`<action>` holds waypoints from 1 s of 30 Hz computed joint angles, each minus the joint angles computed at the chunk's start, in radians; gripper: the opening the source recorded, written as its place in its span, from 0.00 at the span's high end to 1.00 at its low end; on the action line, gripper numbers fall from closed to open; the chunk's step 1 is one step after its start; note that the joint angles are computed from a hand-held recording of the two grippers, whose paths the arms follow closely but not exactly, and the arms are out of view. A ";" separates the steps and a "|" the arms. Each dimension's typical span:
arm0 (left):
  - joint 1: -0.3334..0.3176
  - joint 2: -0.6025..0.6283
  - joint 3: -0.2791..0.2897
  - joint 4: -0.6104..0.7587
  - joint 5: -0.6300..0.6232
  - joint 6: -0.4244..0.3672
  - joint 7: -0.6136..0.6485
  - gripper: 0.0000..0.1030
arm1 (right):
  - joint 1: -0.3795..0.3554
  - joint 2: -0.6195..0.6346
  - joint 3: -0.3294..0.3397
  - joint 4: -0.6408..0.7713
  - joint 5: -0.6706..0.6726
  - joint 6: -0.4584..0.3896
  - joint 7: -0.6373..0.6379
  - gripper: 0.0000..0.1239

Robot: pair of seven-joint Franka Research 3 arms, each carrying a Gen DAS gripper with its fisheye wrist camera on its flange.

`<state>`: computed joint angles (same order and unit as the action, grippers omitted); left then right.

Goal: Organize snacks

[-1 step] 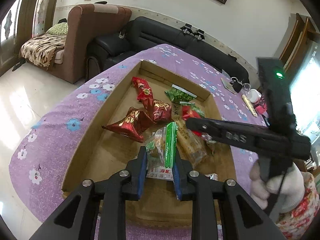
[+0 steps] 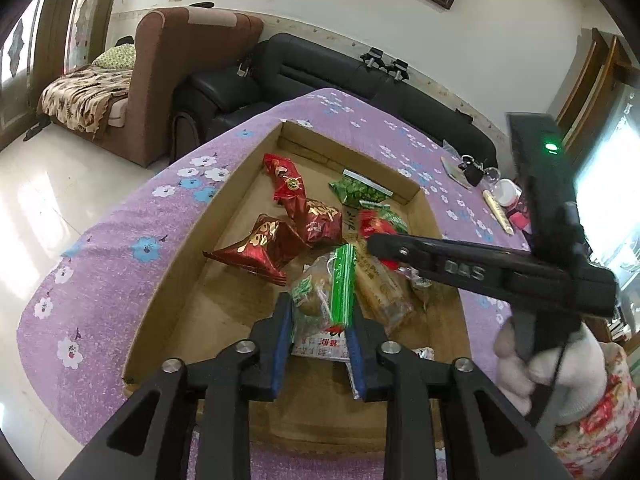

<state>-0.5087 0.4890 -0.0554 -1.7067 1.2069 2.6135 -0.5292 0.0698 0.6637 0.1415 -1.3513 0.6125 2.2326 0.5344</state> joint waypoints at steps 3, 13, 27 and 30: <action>-0.007 -0.013 0.010 -0.014 0.039 0.011 -0.044 0.63 | 0.019 0.013 -0.004 0.009 -0.013 0.035 0.013 0.86; 0.003 -0.053 -0.016 -0.048 0.116 -0.023 -0.129 0.49 | -0.006 0.012 0.029 0.005 0.021 0.071 0.006 0.80; -0.032 -0.033 -0.051 0.033 0.104 -0.121 -0.044 0.36 | -0.139 -0.224 0.003 -0.312 0.391 0.166 -0.298 0.62; -0.064 -0.013 -0.047 0.080 0.092 -0.182 -0.003 0.32 | -0.154 -0.244 -0.015 -0.351 0.442 0.176 -0.327 0.61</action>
<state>-0.5730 0.4760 -0.1028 -1.6265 1.2985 2.4318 -0.5320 -0.0839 0.4194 0.1262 -1.7026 1.0547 2.4087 0.2079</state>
